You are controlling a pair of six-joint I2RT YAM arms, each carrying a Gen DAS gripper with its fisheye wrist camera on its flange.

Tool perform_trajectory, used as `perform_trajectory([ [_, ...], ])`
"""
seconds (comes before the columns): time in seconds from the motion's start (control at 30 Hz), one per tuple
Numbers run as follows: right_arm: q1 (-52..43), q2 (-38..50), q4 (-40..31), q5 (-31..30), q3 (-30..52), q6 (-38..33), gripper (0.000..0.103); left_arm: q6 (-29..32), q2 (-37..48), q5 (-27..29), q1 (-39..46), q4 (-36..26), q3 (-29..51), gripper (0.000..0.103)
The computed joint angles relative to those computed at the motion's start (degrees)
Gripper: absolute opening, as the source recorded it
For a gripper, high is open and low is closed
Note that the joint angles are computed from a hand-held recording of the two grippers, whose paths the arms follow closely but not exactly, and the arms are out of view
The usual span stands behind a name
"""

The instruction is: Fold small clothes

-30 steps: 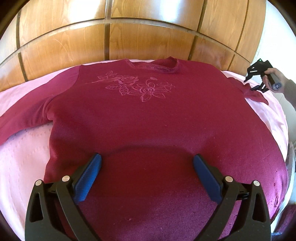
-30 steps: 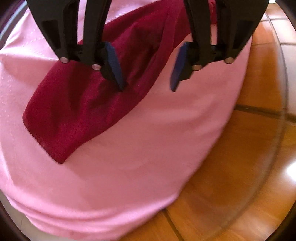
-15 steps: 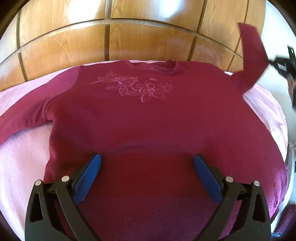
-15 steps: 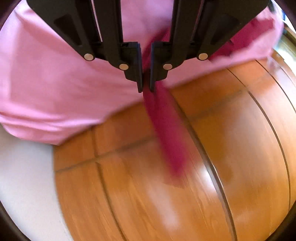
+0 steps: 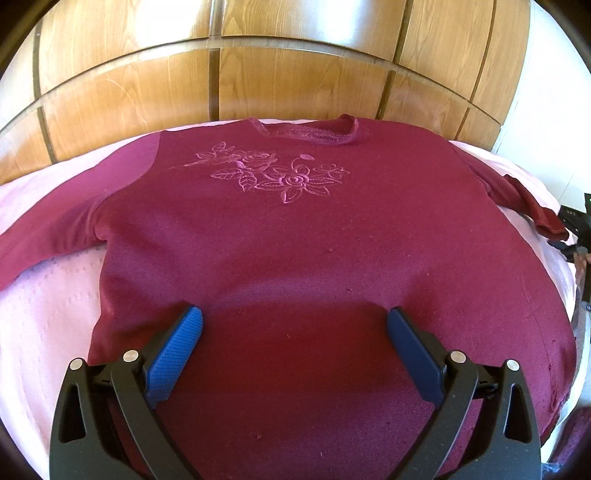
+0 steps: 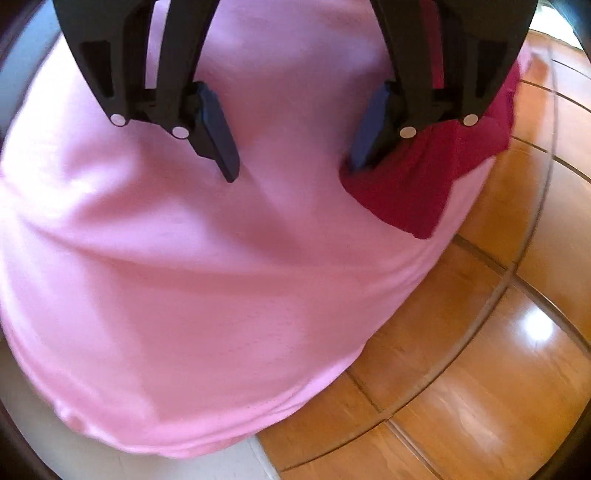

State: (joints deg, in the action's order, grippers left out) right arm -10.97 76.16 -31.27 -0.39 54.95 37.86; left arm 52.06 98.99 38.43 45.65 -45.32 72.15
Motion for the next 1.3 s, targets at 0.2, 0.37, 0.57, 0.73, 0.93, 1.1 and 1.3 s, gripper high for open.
perform_trajectory([
  [0.2, 6.93, -10.54, -10.47, 11.65, -0.33, -8.47, 0.063, 0.04, 0.02, 0.02, 0.02, -0.07, 0.06, 0.099],
  [0.37, 24.84, -11.25, -12.81, 18.33, 2.73, -16.65, 0.063, 0.03, 0.03, 0.03, 0.02, -0.1, 0.09, 0.099],
  [0.57, 31.89, 8.14, -7.66, 22.43, 7.63, -25.55, 0.063, 0.06, 0.08, -0.05, 0.03, 0.1, 0.03, 0.099],
  [0.73, 28.82, 12.25, -8.11, 28.75, 9.96, -24.65, 0.007, 0.11, 0.22, 0.04, 0.06, 0.09, 0.09, 0.099],
  [0.93, 22.75, -3.06, -11.2, 23.88, 16.46, -23.44, 0.006, 0.04, 0.35, 0.21, 0.05, -0.04, 0.17, 0.099],
  [1.1, 15.21, -1.02, -11.67, 21.6, 29.53, -27.71, 0.006, 0.01, 0.2, 0.17, 0.04, 0.07, -0.03, 0.099],
  [1.3, -0.99, 14.82, -24.85, 6.79, 49.91, -17.95, 0.006, -0.07, 0.11, -0.14, -0.1, 0.2, -0.1, 0.099],
])
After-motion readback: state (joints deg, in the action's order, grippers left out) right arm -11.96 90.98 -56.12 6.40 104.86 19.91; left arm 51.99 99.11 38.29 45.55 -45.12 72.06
